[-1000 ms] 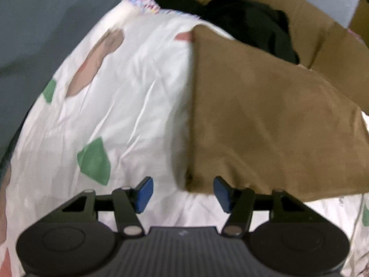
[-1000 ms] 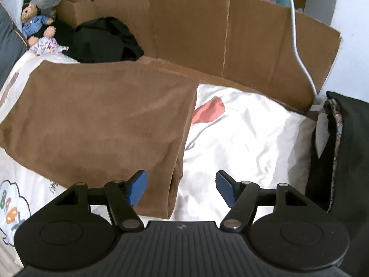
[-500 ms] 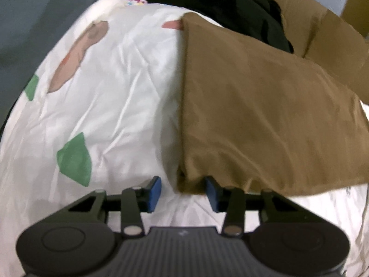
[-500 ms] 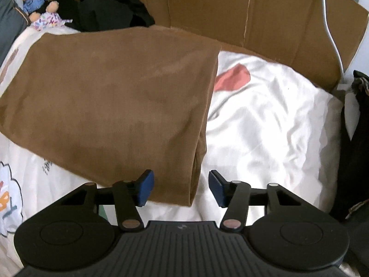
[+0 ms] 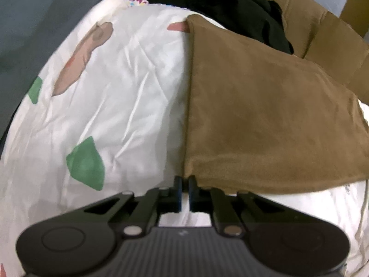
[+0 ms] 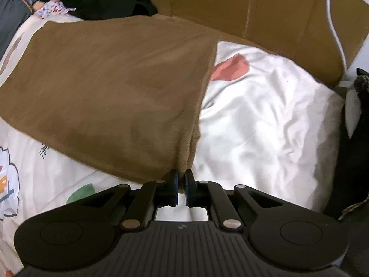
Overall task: Fold clothes
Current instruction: 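Pinch the folded bottom edge with both grippers and straighten it, then open both grippers and release the folded edge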
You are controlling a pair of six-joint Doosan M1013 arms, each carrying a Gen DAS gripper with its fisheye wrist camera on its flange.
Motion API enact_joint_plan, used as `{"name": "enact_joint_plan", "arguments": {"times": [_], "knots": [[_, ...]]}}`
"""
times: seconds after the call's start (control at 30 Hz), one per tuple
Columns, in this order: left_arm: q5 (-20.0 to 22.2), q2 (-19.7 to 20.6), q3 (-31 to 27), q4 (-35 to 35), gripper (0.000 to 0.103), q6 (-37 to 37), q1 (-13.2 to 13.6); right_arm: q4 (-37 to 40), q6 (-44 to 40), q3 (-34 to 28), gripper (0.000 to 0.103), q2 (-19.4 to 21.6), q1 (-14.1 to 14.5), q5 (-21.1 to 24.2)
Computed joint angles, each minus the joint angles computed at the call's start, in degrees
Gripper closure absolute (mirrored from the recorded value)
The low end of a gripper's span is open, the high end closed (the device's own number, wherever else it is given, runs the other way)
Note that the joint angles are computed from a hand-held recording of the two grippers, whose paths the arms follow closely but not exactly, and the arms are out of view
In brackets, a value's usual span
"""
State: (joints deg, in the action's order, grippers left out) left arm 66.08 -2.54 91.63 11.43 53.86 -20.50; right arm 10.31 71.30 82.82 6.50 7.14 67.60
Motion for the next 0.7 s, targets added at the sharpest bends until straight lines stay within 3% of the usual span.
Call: {"name": "enact_joint_plan", "arguments": {"times": [0.1,0.2,0.23,0.6,0.7], "knots": [[1.8,0.7,-0.3,-1.7,0.095,0.0,0.3,-0.4,1.0,-0.2,0.098,0.2,0.1,1.2],[3.7,0.8,-0.9,-1.2,0.081,-3.2,0.0,-0.3,1.9,-0.9,0.095,0.4,0.3,3.2],[3.5,0.5,-0.8,-0.8,0.077,-4.3,-0.1,-0.2,1.5,-0.8,0.090,0.1,0.3,3.0],[0.7,-1.2,0.7,-5.1,0.077,-12.5,1.4,-0.7,4.0,-0.8,0.078,-0.7,-0.1,2.7],[-0.6,-1.5,1.0,-5.9,0.073,-15.3,1.9,0.1,5.7,-0.9,0.068,-0.5,-0.5,2.3]]}}
